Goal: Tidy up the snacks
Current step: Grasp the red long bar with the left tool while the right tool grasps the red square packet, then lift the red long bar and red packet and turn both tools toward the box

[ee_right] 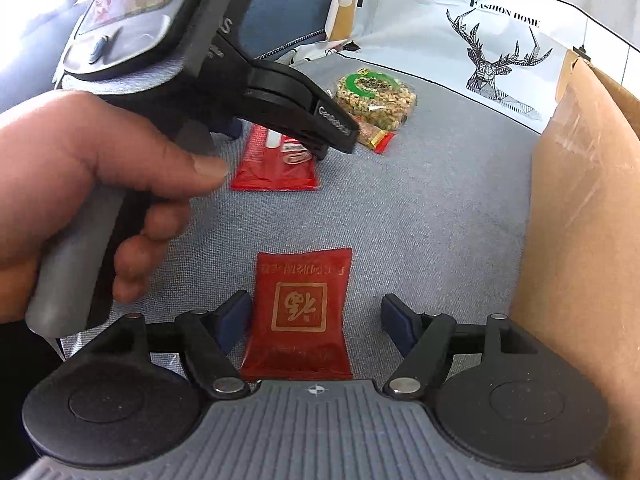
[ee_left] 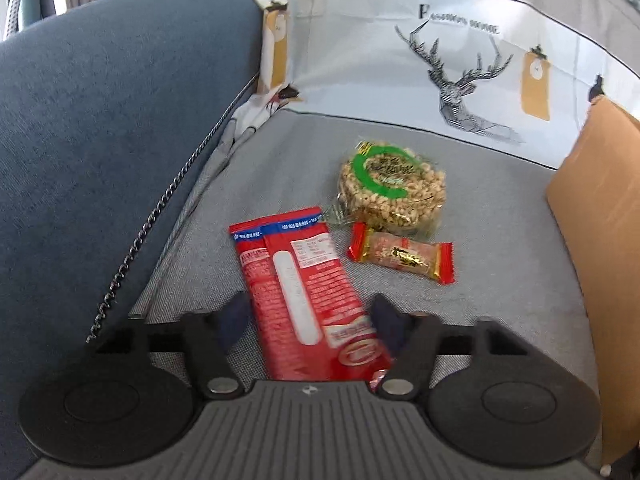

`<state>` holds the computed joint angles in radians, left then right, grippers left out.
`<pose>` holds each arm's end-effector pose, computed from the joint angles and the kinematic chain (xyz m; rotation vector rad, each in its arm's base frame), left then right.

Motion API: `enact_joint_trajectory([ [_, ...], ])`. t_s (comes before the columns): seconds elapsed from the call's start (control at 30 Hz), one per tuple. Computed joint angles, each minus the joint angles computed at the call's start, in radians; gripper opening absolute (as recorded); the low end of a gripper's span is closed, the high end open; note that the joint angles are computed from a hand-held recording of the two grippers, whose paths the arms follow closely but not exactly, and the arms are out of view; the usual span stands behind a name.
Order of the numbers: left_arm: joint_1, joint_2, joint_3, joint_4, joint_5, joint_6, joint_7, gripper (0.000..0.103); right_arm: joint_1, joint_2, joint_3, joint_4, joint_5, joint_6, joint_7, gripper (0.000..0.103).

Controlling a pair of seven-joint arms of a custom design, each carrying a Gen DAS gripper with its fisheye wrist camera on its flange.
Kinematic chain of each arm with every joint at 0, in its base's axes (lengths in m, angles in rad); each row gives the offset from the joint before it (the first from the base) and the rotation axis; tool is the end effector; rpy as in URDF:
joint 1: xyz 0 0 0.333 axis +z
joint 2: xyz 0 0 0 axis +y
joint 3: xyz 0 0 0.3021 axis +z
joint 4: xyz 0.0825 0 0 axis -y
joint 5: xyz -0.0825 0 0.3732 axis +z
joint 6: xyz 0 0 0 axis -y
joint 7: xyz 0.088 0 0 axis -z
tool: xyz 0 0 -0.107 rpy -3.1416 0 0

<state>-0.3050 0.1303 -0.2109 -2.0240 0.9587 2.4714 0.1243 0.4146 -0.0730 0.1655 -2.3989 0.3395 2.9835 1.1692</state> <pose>0.5174 -0.2921 0.4117 -1.9675 1.5175 -0.5496 0.4481 0.2666 0.4106 -2.2668 1.0989 -0.3949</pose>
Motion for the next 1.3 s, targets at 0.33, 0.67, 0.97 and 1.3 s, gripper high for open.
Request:
enact_joint_trajectory([
  [0.33, 0.031, -0.127, -0.013, -0.127, -0.085, 0.065, -0.016, 0.051, 0.033, -0.030, -0.005, -0.028, 0.127, 0.022, -0.157, 0.046],
  [0.67, 0.054, -0.246, -0.027, -0.258, -0.241, 0.210, -0.020, 0.051, -0.008, -0.045, 0.015, -0.044, 0.047, 0.029, -0.023, 0.047],
  [0.97, 0.047, -0.225, -0.041, -0.241, -0.325, 0.164, 0.067, 0.052, -0.015, -0.040, 0.014, -0.041, 0.008, 0.020, 0.020, 0.054],
  [1.3, 0.041, -0.210, -0.044, -0.218, -0.294, 0.132, 0.078, 0.049, -0.001, -0.043, 0.005, -0.046, 0.029, 0.031, -0.018, 0.047],
])
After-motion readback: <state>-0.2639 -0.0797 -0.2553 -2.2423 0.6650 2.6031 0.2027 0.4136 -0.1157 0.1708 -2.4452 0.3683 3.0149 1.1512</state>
